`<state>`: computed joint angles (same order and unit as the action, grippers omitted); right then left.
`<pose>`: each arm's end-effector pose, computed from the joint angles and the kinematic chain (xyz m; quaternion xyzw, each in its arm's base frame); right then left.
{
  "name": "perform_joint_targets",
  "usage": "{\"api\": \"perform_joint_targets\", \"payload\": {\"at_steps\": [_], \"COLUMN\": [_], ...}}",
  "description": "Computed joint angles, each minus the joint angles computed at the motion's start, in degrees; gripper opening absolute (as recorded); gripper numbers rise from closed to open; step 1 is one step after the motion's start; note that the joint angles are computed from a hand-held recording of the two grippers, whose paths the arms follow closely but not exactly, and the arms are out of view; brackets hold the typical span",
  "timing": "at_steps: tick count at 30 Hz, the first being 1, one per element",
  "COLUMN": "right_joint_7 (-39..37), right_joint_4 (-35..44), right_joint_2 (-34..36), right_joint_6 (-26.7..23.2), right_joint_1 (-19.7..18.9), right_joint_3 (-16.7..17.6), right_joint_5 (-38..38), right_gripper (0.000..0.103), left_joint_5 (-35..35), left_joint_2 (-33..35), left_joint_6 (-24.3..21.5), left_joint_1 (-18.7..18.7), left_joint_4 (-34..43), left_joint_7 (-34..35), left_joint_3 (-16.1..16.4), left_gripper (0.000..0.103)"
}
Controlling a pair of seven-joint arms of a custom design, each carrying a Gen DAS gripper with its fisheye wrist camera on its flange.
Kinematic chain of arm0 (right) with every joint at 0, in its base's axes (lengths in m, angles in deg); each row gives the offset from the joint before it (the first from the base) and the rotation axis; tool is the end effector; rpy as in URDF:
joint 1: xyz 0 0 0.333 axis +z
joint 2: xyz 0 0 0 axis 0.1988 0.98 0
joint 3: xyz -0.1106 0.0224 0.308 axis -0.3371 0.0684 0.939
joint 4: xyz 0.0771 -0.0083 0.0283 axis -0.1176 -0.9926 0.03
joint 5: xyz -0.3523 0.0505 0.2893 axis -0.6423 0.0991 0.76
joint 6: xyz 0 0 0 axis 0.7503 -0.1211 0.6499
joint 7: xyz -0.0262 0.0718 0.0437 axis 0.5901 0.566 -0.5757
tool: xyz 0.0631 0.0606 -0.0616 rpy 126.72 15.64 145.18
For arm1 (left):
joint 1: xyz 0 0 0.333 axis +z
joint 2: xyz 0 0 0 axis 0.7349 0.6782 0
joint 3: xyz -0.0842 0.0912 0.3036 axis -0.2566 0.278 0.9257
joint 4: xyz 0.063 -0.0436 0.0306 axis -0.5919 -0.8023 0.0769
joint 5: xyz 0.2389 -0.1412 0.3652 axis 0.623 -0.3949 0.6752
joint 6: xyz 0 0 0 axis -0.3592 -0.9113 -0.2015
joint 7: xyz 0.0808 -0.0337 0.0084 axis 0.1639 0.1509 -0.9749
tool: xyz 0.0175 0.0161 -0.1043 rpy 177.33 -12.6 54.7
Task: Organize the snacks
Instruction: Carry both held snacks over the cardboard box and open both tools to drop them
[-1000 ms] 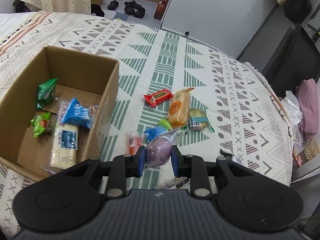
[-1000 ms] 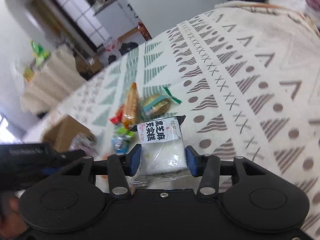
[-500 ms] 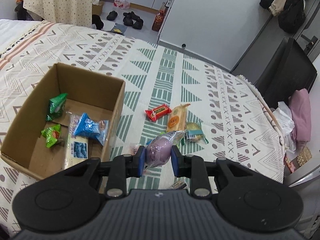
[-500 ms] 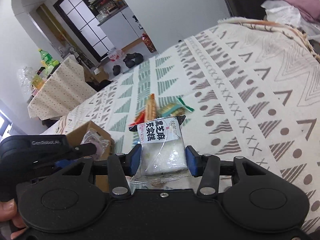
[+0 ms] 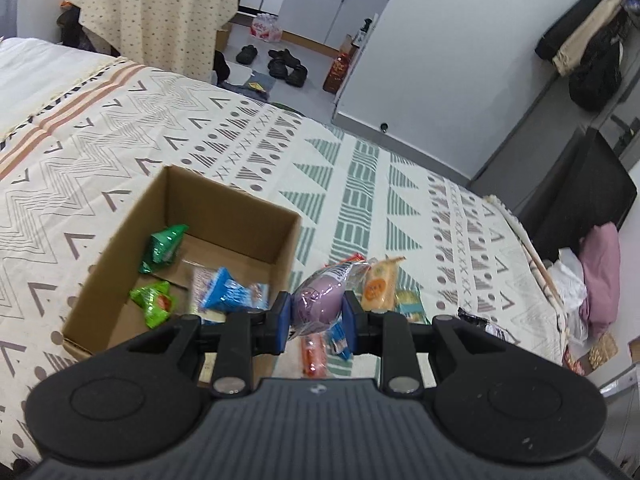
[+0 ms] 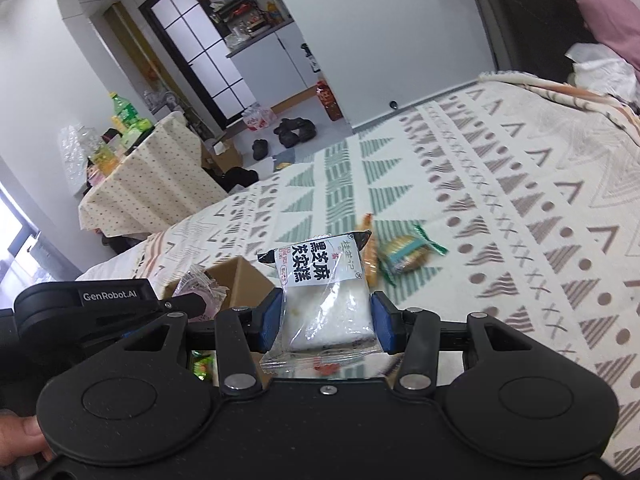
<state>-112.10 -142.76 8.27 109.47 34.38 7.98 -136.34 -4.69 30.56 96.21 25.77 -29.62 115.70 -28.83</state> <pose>0.4712 0.3714 0.5526 -0.4497 0.7711 -0.1906 0.4083 0.5663 -0.4437 0.5725 -0.6700 0.6463 -0.3510 0.1009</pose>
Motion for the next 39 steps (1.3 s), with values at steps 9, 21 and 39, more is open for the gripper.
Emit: {"api": "perform_joint_targets", "payload": {"at_steps": [9,21,39], "right_joint_7": [1.26,-2.30,-6.91], "right_joint_4": [6.74,15.91,25.32], "right_joint_2": [5.18,13.55,23.30], "right_joint_6": [-1.51,-2.56,-0.94], "right_joint_1": [1.48,5.54,9.82], "right_joint_3": [0.33,-1.88,-5.46], "right_joint_5": [-3.36,-3.32,0.94], "right_gripper": [0.046,0.046,0.045], "left_joint_5": [-3.72,-9.62,-16.83], "left_joint_2": [-1.92,-3.72,-2.26], "left_joint_6": [2.39,5.14,4.43], "left_joint_1": [2.52,5.61,8.27], "left_joint_4": [-2.49,-5.29,-5.73], "left_joint_7": [-0.11,1.05,2.43], "left_joint_3": [0.92,1.96,2.20], "left_gripper": [0.026,0.026,0.031]}}
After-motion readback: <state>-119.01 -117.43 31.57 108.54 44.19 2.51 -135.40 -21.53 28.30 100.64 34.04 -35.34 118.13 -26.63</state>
